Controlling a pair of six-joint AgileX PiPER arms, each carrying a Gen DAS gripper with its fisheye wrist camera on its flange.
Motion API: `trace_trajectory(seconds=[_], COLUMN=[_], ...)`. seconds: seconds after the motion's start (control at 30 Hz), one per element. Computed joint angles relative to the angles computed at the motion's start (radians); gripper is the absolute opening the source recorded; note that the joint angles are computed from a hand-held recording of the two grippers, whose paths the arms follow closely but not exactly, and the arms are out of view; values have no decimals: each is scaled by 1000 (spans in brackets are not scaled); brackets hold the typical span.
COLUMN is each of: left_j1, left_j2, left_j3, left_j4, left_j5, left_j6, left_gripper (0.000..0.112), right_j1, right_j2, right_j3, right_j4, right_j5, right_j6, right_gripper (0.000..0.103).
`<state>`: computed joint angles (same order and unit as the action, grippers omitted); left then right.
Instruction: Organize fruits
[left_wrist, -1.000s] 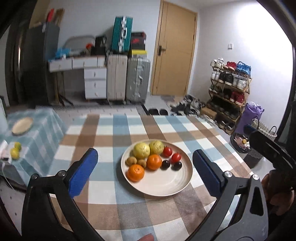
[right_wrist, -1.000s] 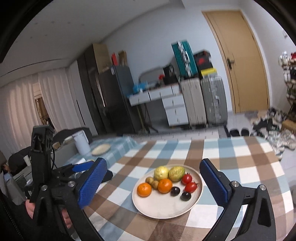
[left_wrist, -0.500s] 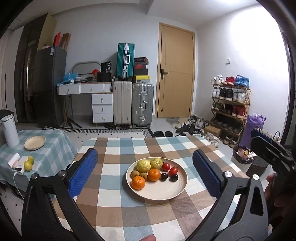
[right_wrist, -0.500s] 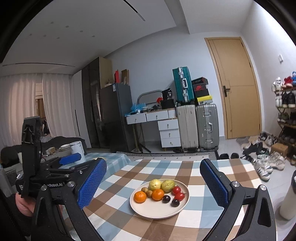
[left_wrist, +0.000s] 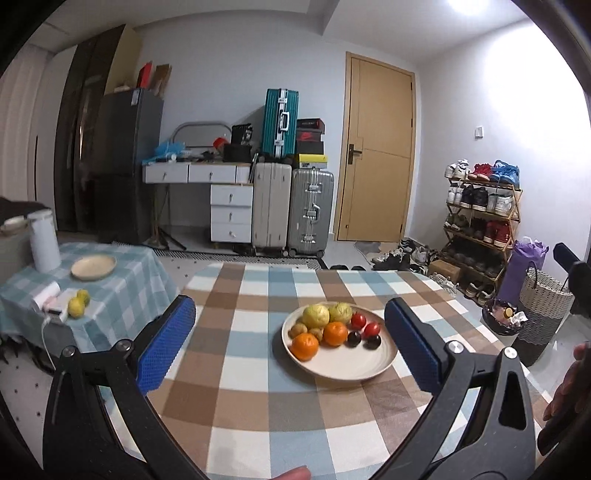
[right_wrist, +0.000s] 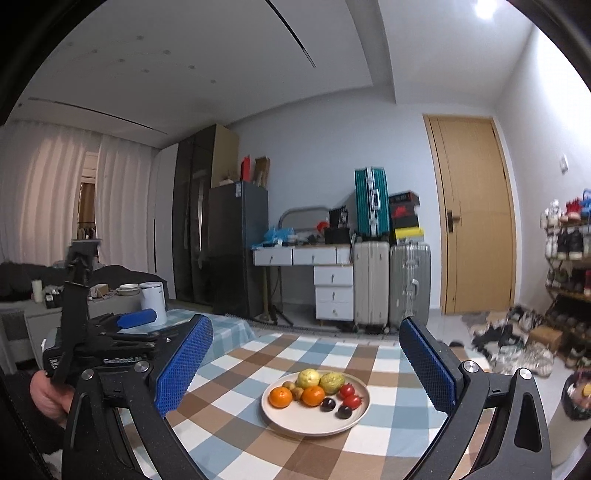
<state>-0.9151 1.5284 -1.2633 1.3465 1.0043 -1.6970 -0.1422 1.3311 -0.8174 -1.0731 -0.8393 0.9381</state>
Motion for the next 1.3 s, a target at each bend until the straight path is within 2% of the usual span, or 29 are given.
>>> trace_trajectory(seconds=[0.07, 0.2, 0.47, 0.7, 0.83, 1.03, 1.2, 1.23, 1.3], left_j1=[4, 24, 54, 85, 77, 121, 161, 163, 147], left_j2=[17, 66, 118, 141, 170, 175, 159, 165, 166], left_j3=[27, 61, 111, 160, 171, 168, 184, 185, 191], left_j4=[24, 97, 187, 215, 252, 227, 225, 238, 259], left_j5=[-2, -44, -86, -83, -30, -107, -180, -184, -163], left_j6=[-39, -96, -168, -245, -273, -265, -294, -302, -307], left_gripper=[102, 102, 102, 102, 102, 102, 102, 102, 102], right_j1=[1, 11, -8, 12, 31, 57, 59, 66, 105], right_j2=[6, 32, 125, 178, 200, 242, 265, 276, 297], right_j3=[30, 59, 73, 56, 53, 36, -1, -22, -67], right_j4=[29, 52, 127, 146, 169, 197, 137, 111, 92], right_j5=[-13, 13, 0, 17, 30, 84, 123, 151, 260], right_j6=[-67, -117, -189, -227, -252, -284, -211, -178, -151], right_gripper=[103, 103, 103, 103, 103, 103, 103, 103, 103])
